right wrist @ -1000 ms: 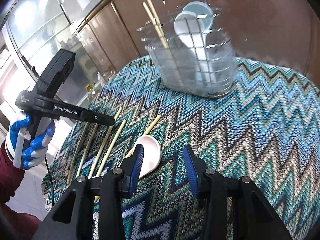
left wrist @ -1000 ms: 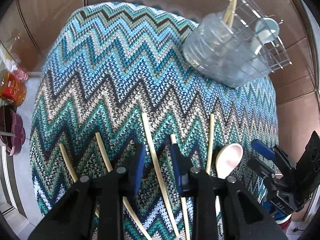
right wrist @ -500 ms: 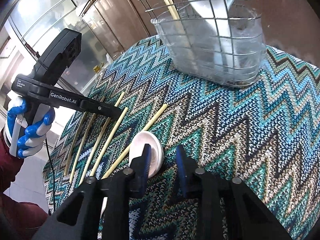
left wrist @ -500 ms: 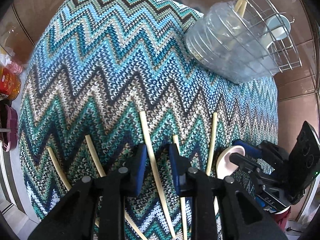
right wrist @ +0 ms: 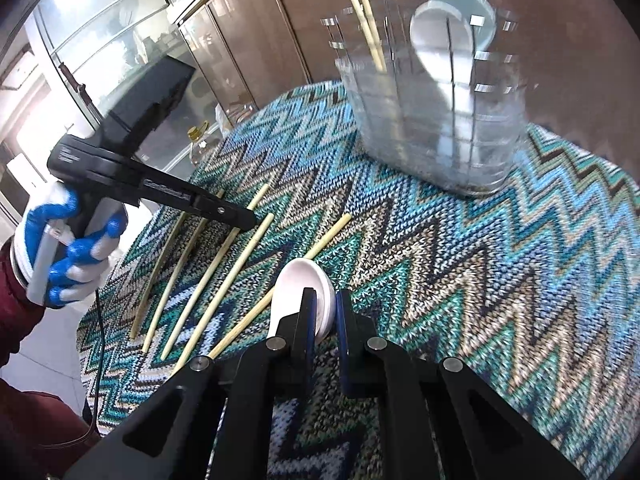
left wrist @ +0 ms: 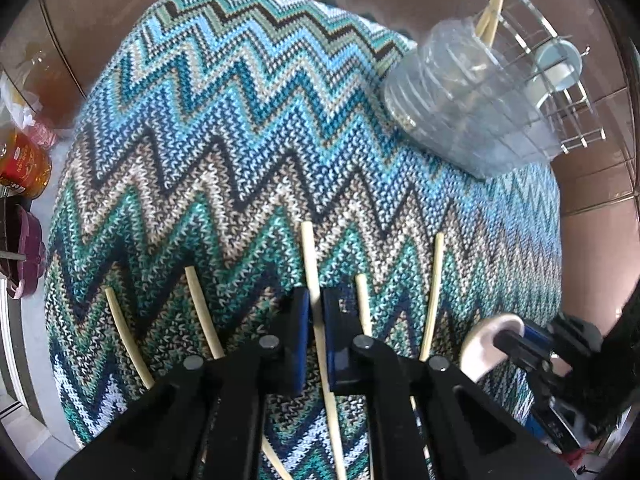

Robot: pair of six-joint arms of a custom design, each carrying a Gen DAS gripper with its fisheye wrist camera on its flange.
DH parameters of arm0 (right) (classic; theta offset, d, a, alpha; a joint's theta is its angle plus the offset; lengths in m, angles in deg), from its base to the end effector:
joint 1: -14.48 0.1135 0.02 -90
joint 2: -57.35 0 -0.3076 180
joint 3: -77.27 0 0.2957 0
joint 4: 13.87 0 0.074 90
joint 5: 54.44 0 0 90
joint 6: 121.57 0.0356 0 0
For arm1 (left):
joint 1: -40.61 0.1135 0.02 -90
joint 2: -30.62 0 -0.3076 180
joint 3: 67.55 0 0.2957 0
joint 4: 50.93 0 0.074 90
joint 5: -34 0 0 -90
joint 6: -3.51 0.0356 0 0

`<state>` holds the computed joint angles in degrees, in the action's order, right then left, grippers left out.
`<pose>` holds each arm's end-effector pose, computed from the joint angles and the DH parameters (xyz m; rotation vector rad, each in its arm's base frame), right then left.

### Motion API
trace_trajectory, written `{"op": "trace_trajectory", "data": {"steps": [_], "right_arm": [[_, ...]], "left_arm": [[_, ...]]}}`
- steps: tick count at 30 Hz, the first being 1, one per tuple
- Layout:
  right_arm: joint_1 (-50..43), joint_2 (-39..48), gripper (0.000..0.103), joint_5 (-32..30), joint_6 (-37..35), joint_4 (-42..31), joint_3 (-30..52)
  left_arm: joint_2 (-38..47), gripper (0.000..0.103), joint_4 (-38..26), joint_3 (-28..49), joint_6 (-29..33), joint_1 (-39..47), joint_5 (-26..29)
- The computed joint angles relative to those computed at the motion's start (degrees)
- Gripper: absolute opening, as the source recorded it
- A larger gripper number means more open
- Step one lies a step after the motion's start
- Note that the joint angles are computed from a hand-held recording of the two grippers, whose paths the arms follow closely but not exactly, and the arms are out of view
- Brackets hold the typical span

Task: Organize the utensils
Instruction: 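Grasp a third white spoon with the right tool while the left tool grasps a chopstick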

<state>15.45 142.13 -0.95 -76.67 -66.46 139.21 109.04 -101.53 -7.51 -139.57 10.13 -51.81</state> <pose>0.2899 0.0261 0.2057 -1.1156 2.3443 0.6684 0.2384 -0.1433 0.2194 -0.5460 2.8324 -0.4352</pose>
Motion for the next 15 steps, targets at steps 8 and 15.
{"op": "trace_trajectory", "data": {"steps": [8,15], "right_arm": [[-8.2,-10.8,0.007,-3.0,-6.0,-5.5,-2.8],[-16.2,-19.2,0.007,-7.0,-12.6,-11.1,-4.3]], "left_arm": [[-10.2,0.005,-3.8,-1.0,-4.0,-7.1,-8.9],[-18.1,0.005,-8.9,2.0,-10.3,-17.2,-20.4]]}}
